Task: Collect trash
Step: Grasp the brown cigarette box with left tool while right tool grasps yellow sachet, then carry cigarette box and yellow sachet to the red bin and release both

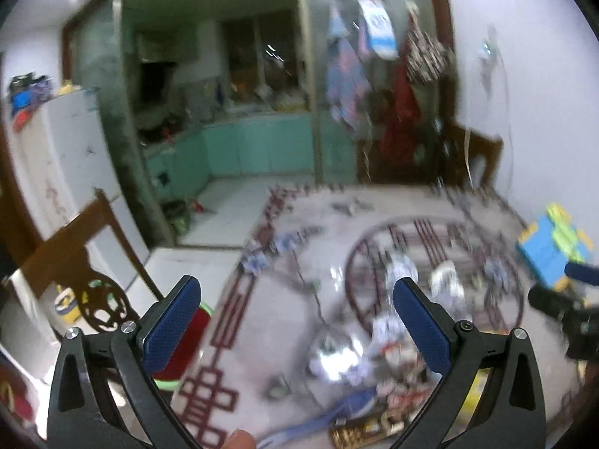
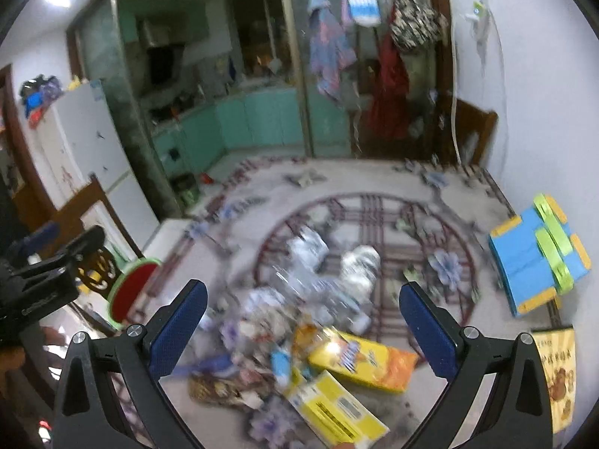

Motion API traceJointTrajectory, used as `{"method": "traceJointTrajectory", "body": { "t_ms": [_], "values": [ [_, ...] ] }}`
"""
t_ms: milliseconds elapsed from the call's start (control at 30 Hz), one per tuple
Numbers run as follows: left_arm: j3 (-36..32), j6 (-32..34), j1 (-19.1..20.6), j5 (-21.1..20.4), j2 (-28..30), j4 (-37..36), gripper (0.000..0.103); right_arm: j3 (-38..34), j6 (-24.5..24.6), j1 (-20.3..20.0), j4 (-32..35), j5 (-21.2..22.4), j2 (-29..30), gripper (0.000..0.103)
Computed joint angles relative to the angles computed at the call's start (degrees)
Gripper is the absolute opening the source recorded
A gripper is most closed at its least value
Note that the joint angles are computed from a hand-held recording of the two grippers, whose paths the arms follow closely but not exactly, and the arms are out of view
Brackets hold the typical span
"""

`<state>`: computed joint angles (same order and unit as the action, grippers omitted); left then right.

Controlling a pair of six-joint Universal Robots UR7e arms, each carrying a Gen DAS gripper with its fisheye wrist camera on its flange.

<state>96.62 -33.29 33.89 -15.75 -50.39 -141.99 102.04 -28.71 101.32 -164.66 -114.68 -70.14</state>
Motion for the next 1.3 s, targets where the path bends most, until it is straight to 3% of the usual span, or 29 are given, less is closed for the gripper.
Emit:
{"method": "traceJointTrajectory", "body": {
  "t_ms": [100, 200, 300, 367, 467, 600, 633, 700, 867, 933, 1133, 1300],
  "values": [
    [0.3, -1.2, 2.6, -10.8, -1.1, 1.7, 0.103, -1.2, 4.2, -1.9, 9.2, -2.8, -0.6, 0.103],
    [1.3, -0.8, 4.6, -17.4, -0.8, 2.8, 0.103, -0.7, 1.7, -3.6, 14.3, -3.9, -1.0, 0.103],
    [2.3, 7.8, 6.7, -26.0, -0.1, 0.2, 0.103, -1.2, -2.9, -5.8, 21.8, -3.2, -0.7, 0.102],
    [1.5, 14.5, 8.1, -32.2, 1.2, 2.2, 0.102, -1.8, -6.1, -7.1, 25.9, -4.0, 0.4, 0.102],
    [0.4, 22.4, 9.0, -34.4, 3.4, 5.4, 0.100, -2.5, -10.3, -8.2, 27.9, -8.9, 3.1, 0.102],
    [-2.5, 22.9, 11.6, -40.6, 5.3, 12.3, 0.086, -4.5, -8.9, -10.1, 34.8, -9.8, 5.0, 0.099],
    [-2.6, 22.7, 12.0, -41.2, 5.4, 12.5, 0.077, -4.4, -8.8, -10.4, 34.8, -10.1, 5.1, 0.095],
    [-2.8, 21.4, 12.7, -43.1, 5.5, 13.0, 0.065, -4.9, -7.3, -11.3, 36.1, -9.8, 5.4, 0.056],
    [-0.9, 20.0, 12.7, -46.0, 4.2, 10.0, 0.039, -4.2, -5.2, -12.2, 36.2, -6.2, 3.5, 0.040],
    [0.0, 18.3, 12.3, -46.3, 2.8, 9.4, 0.034, -4.4, -4.0, -12.1, 37.3, -4.0, 2.2, 0.036],
    [4.0, 9.3, 10.1, -44.4, -2.8, 7.0, 0.034, -5.6, 0.2, -10.6, 38.4, 2.4, -1.5, 0.036],
    [4.3, 2.2, 9.2, -38.7, -5.6, 5.7, 0.034, -4.8, 2.3, -7.2, 31.6, 4.8, -1.6, 0.036]
  ]
}}
